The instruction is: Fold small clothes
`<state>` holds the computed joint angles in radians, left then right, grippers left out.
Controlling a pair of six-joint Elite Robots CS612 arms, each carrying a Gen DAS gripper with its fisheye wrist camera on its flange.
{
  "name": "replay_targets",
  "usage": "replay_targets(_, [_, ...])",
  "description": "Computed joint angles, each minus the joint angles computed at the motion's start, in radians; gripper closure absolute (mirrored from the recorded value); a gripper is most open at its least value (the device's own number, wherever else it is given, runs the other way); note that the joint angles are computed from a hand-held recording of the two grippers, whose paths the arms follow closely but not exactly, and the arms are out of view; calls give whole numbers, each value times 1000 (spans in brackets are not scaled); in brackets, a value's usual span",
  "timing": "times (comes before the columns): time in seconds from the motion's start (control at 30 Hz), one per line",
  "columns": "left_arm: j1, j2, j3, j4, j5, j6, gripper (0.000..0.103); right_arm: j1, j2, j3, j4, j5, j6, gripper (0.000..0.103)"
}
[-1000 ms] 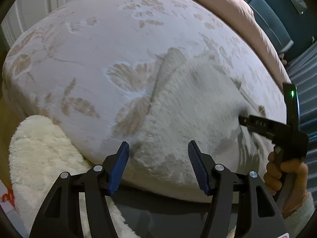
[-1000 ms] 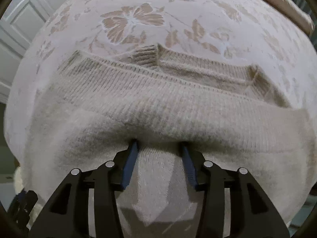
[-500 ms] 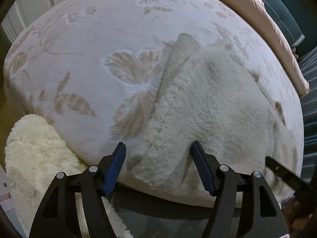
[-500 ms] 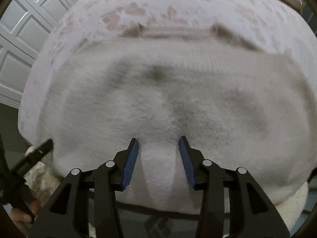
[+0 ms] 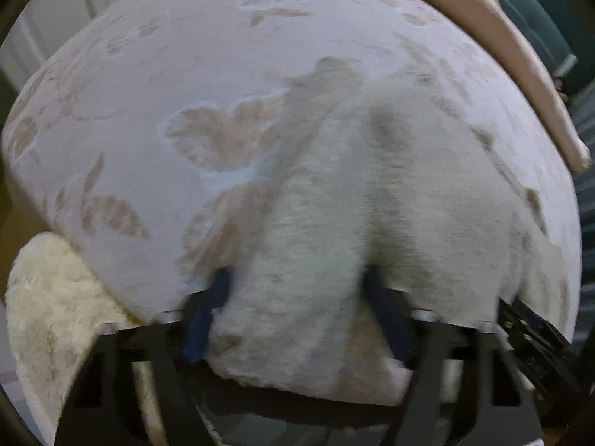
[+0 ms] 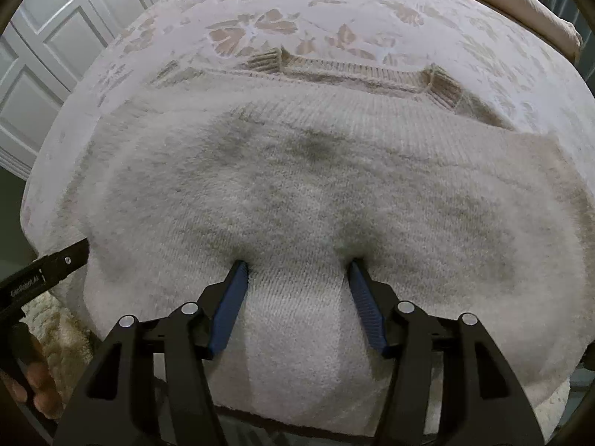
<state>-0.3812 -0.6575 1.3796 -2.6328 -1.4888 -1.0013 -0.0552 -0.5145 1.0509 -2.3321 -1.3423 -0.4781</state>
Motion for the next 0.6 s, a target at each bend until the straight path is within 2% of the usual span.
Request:
replay_targets(0.03, [-3, -2, -5, -2, 0, 38, 77, -2, -1, 3, -1, 8, 1, 48])
replay_targets(0.07, [-7, -4, -14, 9, 16, 58, 83, -4, -3, 5, -1, 21, 5, 48])
replay_targets(0.1, [-12, -8, -16, 10, 28, 67, 85, -8, -8, 12, -1, 34, 9, 48])
replay_targets(0.23, [-32, -33, -3, -100, 42, 101, 88, -35, -33, 36, 19, 136, 50, 47])
replay_targets(0.27, [-41, -39, -12, -130, 41, 129, 88, -50, -48, 58, 7, 171, 66, 43])
replay_targets(0.4, [-80, -29, -83, -165, 45, 254, 89, -109, -96, 139, -58, 234, 128, 42])
replay_targets(0.6, [-134, 41, -248, -135, -49, 439, 89, -201, -136, 221, -139, 216, 274, 42])
